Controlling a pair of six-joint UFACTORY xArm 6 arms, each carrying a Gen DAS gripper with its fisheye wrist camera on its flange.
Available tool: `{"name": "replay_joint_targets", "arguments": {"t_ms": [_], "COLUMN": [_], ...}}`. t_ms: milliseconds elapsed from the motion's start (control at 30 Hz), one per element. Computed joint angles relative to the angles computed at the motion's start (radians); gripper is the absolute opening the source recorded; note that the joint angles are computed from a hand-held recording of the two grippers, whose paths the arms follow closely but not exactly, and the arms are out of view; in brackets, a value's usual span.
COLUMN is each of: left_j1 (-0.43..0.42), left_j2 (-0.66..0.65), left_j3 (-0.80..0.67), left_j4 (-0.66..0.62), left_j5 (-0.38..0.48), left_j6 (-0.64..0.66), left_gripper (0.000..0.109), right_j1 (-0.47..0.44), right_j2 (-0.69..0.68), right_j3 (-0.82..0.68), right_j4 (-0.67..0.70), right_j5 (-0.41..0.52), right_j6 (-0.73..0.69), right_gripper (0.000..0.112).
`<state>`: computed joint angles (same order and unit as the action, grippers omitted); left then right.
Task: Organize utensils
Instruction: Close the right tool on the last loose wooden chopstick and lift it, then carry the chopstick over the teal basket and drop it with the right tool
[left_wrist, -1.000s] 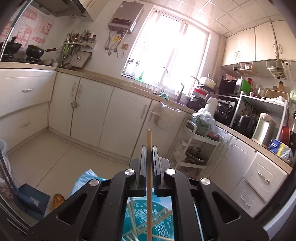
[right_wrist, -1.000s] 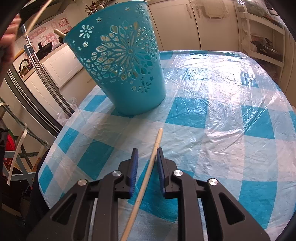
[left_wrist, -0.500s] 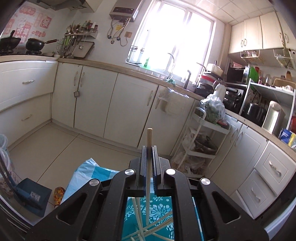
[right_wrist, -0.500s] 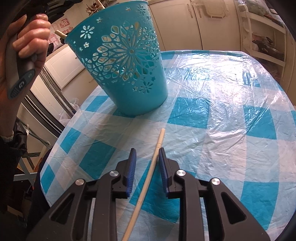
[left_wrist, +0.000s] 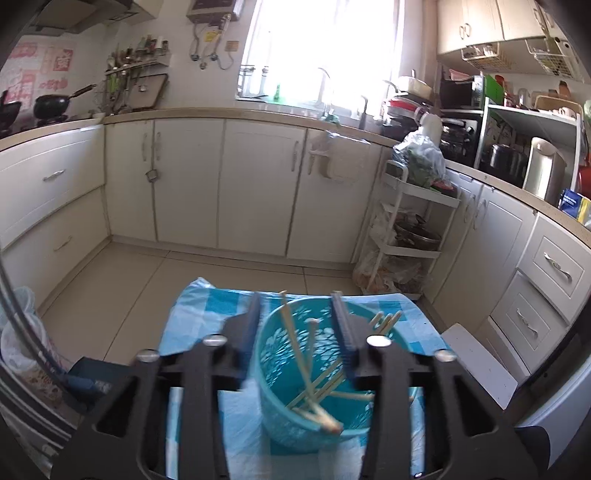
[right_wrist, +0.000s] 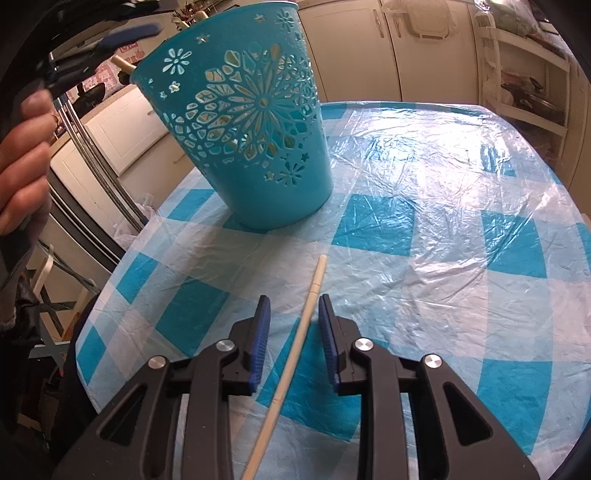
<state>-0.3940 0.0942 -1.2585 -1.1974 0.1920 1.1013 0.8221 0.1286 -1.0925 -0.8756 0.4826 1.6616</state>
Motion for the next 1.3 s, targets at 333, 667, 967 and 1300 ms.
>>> {"name": "replay_joint_targets", "arguments": {"t_ms": [333,667,967,1300], "left_j1": [0.108,0.147,0.138,0.119], "left_j2": [-0.071,-0.003,0.046,0.041], "left_j3": [0.156,0.261,0.275,0.286], "left_j4": [-0.014,0.164,0.244,0.184], "left_j5": [0.022,-0.01,-0.028,-0.056], "left_j6": [-0.037,-0.24,-0.308,-0.242], "left_gripper": [0.054,0.064,0.066,0.068], "right_j1": [0.076,0.056,0.001,-0.069], "right_j2": [0.102,-0.084,-0.177,0.078], "right_j3": [-0.181,0.023,-0.07,-0.516], "right_j4": [0.106,-0.041,-0.453,-0.613], "right_j5": [0.31,0.096,-0.012,0.2], "right_j6": [-0.202,0.053,0.353,0.313], "right_gripper": [0.014,0.006,0.006,0.006]}}
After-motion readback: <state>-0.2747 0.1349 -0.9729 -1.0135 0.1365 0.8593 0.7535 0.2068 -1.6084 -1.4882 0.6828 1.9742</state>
